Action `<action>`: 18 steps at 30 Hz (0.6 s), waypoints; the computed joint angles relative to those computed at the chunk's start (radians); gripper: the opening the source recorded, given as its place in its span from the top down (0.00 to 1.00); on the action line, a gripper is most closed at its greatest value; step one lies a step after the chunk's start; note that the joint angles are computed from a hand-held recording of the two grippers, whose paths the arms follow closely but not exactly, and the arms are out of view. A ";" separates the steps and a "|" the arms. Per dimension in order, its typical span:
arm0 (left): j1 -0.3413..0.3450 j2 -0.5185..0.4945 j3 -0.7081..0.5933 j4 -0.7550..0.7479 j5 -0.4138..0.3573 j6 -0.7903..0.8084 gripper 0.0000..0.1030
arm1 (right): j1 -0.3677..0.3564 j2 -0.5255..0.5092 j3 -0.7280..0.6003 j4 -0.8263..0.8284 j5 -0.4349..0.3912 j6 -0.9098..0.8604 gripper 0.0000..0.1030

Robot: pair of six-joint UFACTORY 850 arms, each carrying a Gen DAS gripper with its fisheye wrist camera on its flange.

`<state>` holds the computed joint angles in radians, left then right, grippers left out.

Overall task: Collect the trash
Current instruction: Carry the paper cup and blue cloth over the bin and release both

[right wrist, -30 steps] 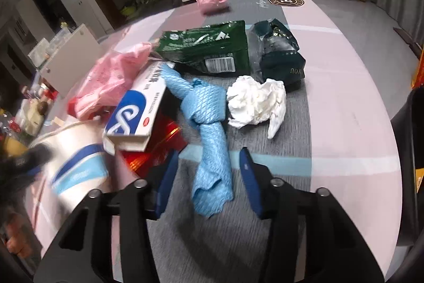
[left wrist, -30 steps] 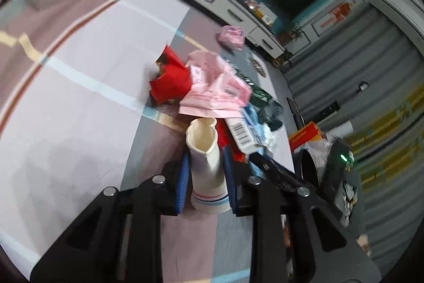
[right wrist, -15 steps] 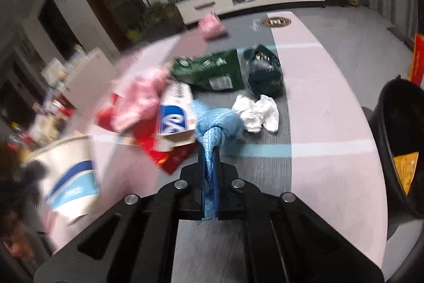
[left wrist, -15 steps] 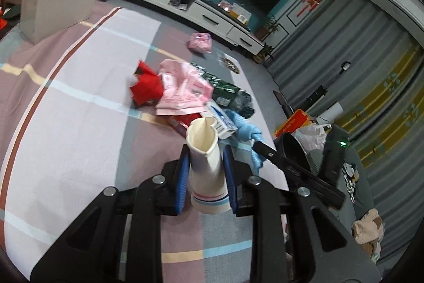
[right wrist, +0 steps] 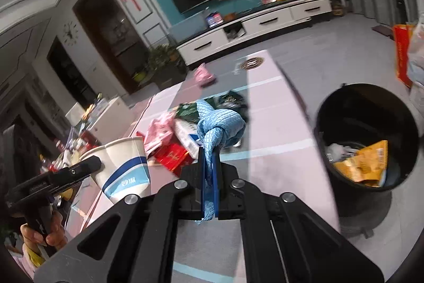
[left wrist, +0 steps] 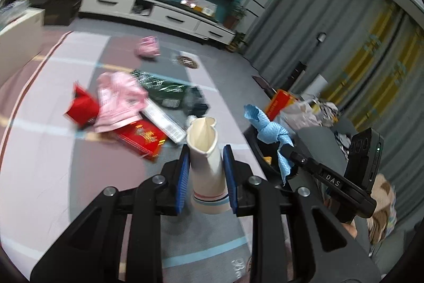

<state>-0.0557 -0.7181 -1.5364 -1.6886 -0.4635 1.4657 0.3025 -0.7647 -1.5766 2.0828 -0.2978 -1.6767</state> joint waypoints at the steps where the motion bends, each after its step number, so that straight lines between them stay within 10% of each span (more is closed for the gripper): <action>1: -0.008 -0.006 -0.014 0.011 0.002 -0.003 0.75 | -0.005 0.006 0.012 0.040 0.000 -0.034 0.95; 18: -0.197 -0.373 -0.678 0.644 -0.117 -0.565 0.73 | -0.129 0.080 0.187 0.653 0.001 -0.507 0.95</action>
